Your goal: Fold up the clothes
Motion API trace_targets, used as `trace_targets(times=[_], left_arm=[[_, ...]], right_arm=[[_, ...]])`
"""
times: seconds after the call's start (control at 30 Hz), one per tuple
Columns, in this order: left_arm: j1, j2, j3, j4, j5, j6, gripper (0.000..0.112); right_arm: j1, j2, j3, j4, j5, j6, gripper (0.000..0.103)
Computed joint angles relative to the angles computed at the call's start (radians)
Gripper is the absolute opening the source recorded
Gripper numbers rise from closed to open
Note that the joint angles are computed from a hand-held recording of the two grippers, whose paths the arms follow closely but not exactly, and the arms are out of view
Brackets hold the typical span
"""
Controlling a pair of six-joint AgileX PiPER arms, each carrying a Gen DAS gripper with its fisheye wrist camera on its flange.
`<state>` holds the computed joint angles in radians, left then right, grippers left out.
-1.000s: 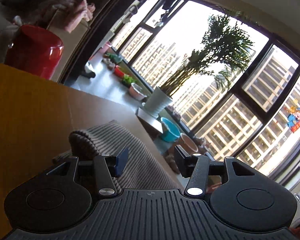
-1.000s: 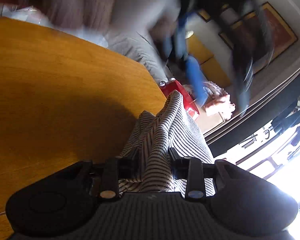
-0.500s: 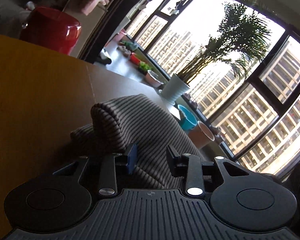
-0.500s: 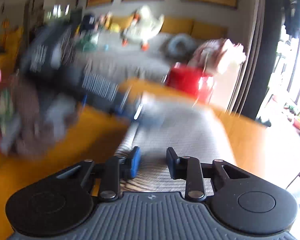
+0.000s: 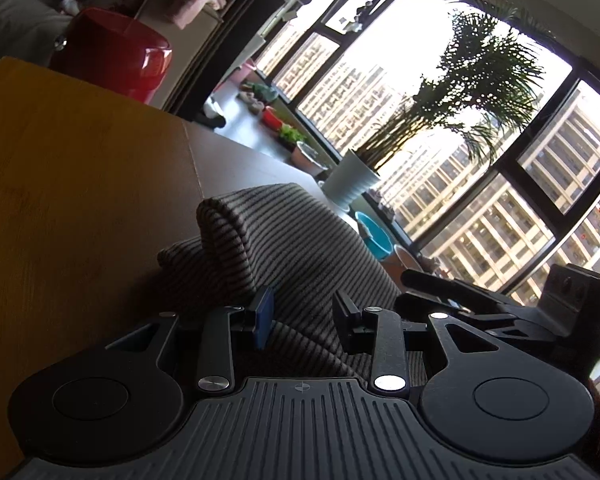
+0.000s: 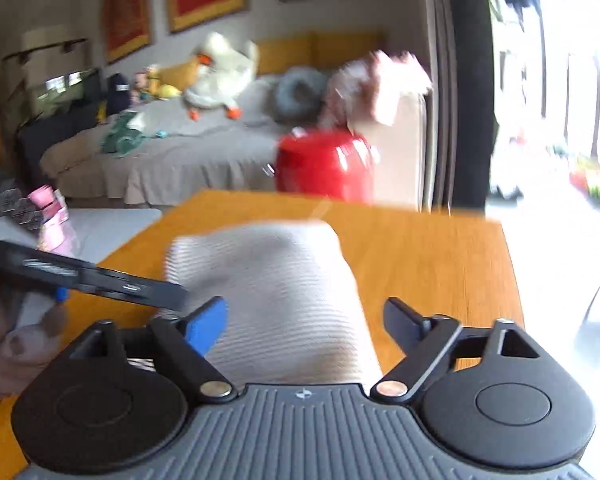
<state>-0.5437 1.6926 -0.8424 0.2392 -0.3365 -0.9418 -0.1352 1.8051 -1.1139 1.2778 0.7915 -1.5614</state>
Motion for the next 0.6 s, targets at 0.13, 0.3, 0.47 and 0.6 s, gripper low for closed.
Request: trace_targets(times=[0.13, 0.3, 0.47, 0.6], left_arm=[[0.006, -0.006, 0.004, 0.026, 0.007, -0.017, 0.037], [0.023, -0.012, -0.009, 0.048, 0.053, -0.024, 0.038], [0.039, -0.01, 0.011, 0.072, 0.022, -0.062, 0.042], [-0.005, -0.032, -0.016, -0.092, 0.1, 0.125, 0.04]], right_arm=[[-0.072, 0.125, -0.042, 0.034, 0.2, 0.167, 0.088], [-0.101, -0.04, 0.102, 0.092, 0.296, -0.076, 0.063], [-0.055, -0.177, 0.257, 0.045, 0.059, -0.21, 0.065], [-0.099, -0.188, 0.306, 0.075, 0.053, -0.241, 0.068]])
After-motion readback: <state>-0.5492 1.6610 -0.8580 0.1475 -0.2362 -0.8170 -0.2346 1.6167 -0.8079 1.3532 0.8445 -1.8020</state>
